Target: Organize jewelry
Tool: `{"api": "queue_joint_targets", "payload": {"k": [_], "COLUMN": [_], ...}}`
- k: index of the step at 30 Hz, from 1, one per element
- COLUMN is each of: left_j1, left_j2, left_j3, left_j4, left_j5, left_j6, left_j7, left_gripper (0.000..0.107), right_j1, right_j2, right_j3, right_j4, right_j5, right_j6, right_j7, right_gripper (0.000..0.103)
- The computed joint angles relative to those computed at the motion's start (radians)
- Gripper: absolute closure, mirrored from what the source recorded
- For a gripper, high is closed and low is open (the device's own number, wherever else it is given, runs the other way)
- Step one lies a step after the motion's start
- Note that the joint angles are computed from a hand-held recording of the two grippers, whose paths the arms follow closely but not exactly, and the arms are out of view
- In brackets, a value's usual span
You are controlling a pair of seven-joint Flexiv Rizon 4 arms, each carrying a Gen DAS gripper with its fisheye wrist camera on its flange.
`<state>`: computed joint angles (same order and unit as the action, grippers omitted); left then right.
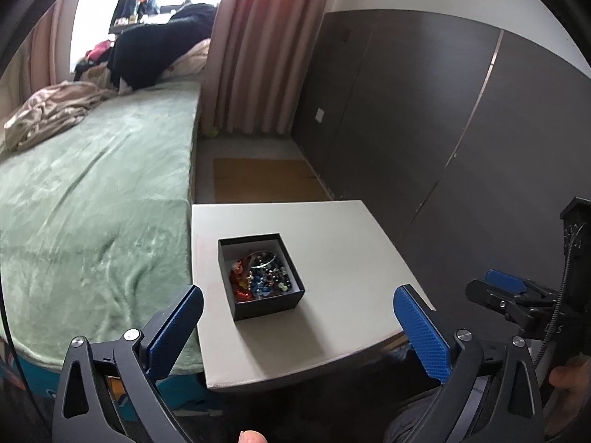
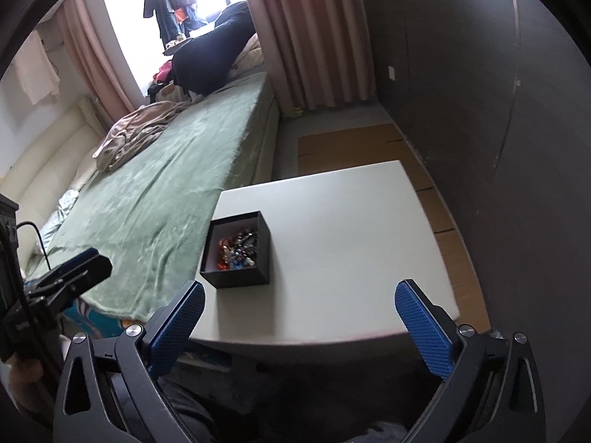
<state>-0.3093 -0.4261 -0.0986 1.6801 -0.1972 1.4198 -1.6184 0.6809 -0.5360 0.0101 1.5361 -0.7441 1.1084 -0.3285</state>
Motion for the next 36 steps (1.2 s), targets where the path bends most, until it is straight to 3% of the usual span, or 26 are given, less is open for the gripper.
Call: {"api": "queue_joint_targets", "payload": {"k": [5,10,15,18,21,24,26,28,36], "left_j1": [-0.019,-0.039,-0.144,-0.2,-0.226,-0.251,-0.327,-0.368,-0.363], "left_j2": [0.004,0.001,-0.006,-0.008,-0.009,-0.008,-0.013,-0.017,-0.005], "left_j3": [0.005,0.01,0.13,0.196,0.224,0.258,0.358,0.409,0.414], "left_j4": [0.059,0.093,0.109,0.099,0.09,0.088,0.078,0.07,0.065], "left_j5": [0.02,0.027,0.091,0.119,0.15,0.183,0.224,0.256,0.327], "left_j6": [0.108,0.135,0.196,0.178,0.161,0.162,0.174,0.176,0.153], "left_j7": [-0.013,-0.024,-0.097,-0.132,-0.154,-0.199,-0.275,-0.32,-0.391], "left_gripper": [0.004,0.004,0.004,0.004,0.004,0.004,0.004,0.004,0.004], "right_j1": [0.019,0.005,-0.017,-0.029,-0.035,-0.079,-0.094,-0.105,-0.125], "right_j2": [0.061,0.091,0.12,0.138,0.175,0.164,0.165,0.166,0.18], "right_j3": [-0.069,-0.065,-0.058,-0.043,-0.047,-0.003,0.021,0.032,0.051], "right_j4": [0.129,0.194,0.25,0.278,0.304,0.302,0.303,0.305,0.317], "right_j5": [-0.14,-0.263,-0.4,-0.478,-0.64,-0.626,-0.619,-0.637,-0.726], "right_j6": [0.107,0.107,0.122,0.093,0.063,0.096,0.073,0.075,0.067], "right_j7": [0.17,0.292,0.439,0.511,0.64,0.616,0.614,0.63,0.715], "right_gripper": [0.0,0.0,0.0,0.0,0.0,0.0,0.0,0.0,0.0]}}
